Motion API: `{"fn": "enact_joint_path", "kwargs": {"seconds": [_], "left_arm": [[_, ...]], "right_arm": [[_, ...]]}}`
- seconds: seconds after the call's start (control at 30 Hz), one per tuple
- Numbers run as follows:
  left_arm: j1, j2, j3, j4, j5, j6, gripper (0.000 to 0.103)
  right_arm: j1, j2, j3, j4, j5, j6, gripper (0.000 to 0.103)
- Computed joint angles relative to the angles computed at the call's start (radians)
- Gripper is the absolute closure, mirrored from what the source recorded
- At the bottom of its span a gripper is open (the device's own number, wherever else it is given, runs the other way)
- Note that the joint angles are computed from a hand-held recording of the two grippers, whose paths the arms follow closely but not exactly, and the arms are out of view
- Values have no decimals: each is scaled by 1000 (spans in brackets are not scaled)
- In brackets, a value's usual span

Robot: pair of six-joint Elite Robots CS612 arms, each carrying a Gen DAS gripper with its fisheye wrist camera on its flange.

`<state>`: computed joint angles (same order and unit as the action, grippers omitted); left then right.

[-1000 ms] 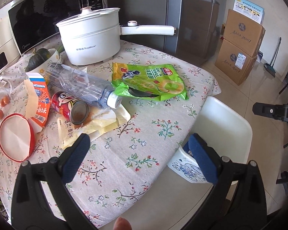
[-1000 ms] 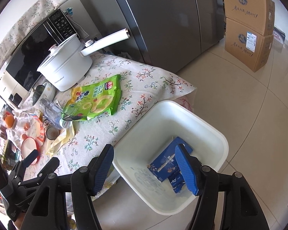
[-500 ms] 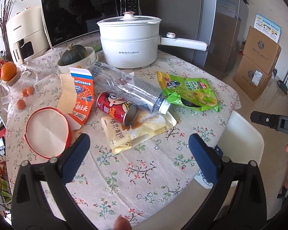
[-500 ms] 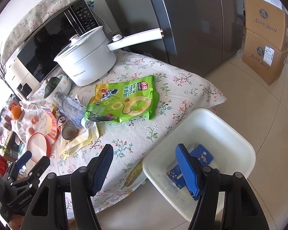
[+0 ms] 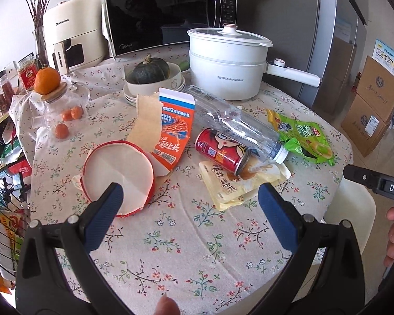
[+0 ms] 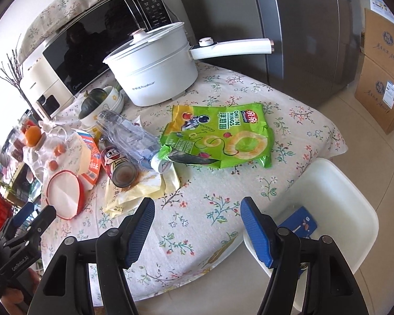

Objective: Collect trash
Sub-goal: 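Move both tools back toward the red-rimmed paper lid on the table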

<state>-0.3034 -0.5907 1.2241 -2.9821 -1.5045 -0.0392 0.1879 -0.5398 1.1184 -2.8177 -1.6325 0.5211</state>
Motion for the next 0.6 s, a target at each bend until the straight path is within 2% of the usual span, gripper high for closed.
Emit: {"fn": "enact_joint_path", "kwargs": {"seconds": [0.33, 0.6], "left_arm": [[40, 17, -23, 0, 27, -49, 1], [79, 49, -62, -5, 11, -95, 1]], "right_arm": [[25, 64, -116, 36, 12, -44, 33], [37, 116, -199, 39, 23, -80, 33]]}}
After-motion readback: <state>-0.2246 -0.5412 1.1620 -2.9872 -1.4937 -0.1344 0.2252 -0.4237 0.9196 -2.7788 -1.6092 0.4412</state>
